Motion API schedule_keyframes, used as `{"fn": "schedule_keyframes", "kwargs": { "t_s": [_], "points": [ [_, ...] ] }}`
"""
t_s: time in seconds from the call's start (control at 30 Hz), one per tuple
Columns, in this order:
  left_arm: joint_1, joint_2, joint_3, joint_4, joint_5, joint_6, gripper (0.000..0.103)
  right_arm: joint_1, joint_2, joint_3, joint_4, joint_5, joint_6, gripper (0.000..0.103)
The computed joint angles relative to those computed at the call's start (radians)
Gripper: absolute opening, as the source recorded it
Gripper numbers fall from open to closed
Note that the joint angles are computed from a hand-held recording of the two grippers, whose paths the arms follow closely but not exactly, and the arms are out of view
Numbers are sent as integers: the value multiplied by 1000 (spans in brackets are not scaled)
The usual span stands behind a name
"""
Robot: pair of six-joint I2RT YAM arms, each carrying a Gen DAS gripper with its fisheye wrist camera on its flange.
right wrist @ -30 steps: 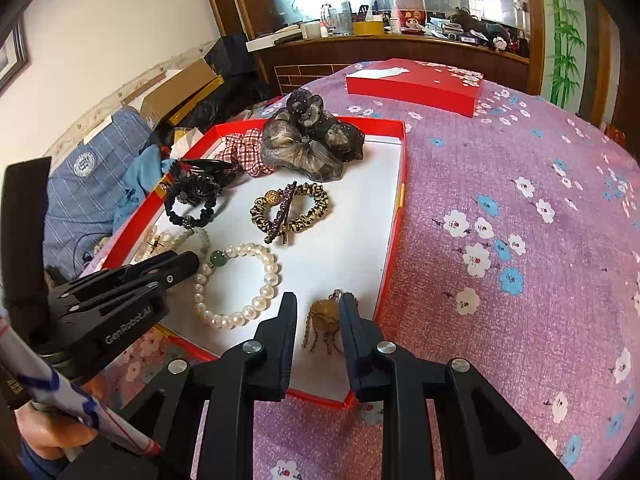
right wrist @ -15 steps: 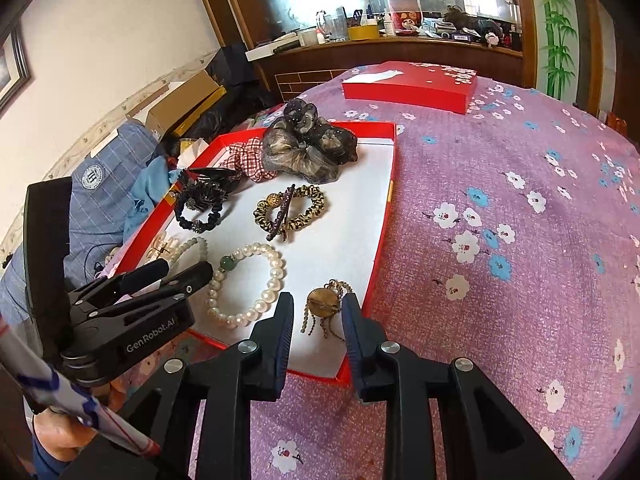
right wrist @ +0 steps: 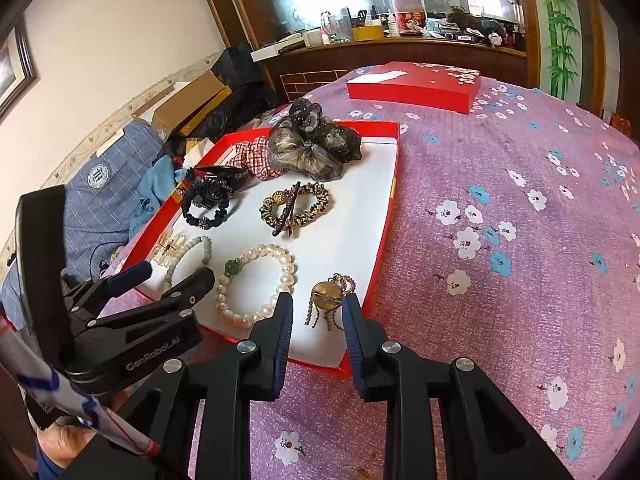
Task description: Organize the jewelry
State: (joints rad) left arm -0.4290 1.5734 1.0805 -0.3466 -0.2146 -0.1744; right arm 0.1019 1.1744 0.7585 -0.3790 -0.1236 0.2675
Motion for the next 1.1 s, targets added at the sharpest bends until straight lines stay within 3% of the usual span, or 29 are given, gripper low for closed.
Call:
{"fn": "schedule_keyframes", "kwargs": {
  "t_s": [0.07,0.13,0.33,0.43,0.57,0.63,0.77,0.87,1.1],
  "points": [
    [-3,-25,-16,11,-3,-3,85,-1,-9,-1,-5,7,1,34],
    [-11,-45,-23,13,-13,0,86,-4,-20,0,-15,11,2,45],
    [-40,-122,-68,45,-60,3,91,-18,-125,-27,-69,29,-7,49],
    [-82,-152,-89,63,-144,18,95,-42,-196,-52,-98,38,-12,58],
    [-138,-176,-97,58,-212,30,95,-55,-293,-92,-136,80,-13,59],
    [-165,-185,-106,66,-230,29,95,-42,-357,-122,-146,128,-7,64],
    [-228,-196,-145,104,-327,19,95,46,-476,-172,-170,286,14,84],
    [-257,-198,-163,103,-363,-10,95,133,-518,-194,-180,416,21,92],
    [-259,-195,-186,119,-335,-34,95,203,-527,-201,-186,491,14,96]
  ]
}}
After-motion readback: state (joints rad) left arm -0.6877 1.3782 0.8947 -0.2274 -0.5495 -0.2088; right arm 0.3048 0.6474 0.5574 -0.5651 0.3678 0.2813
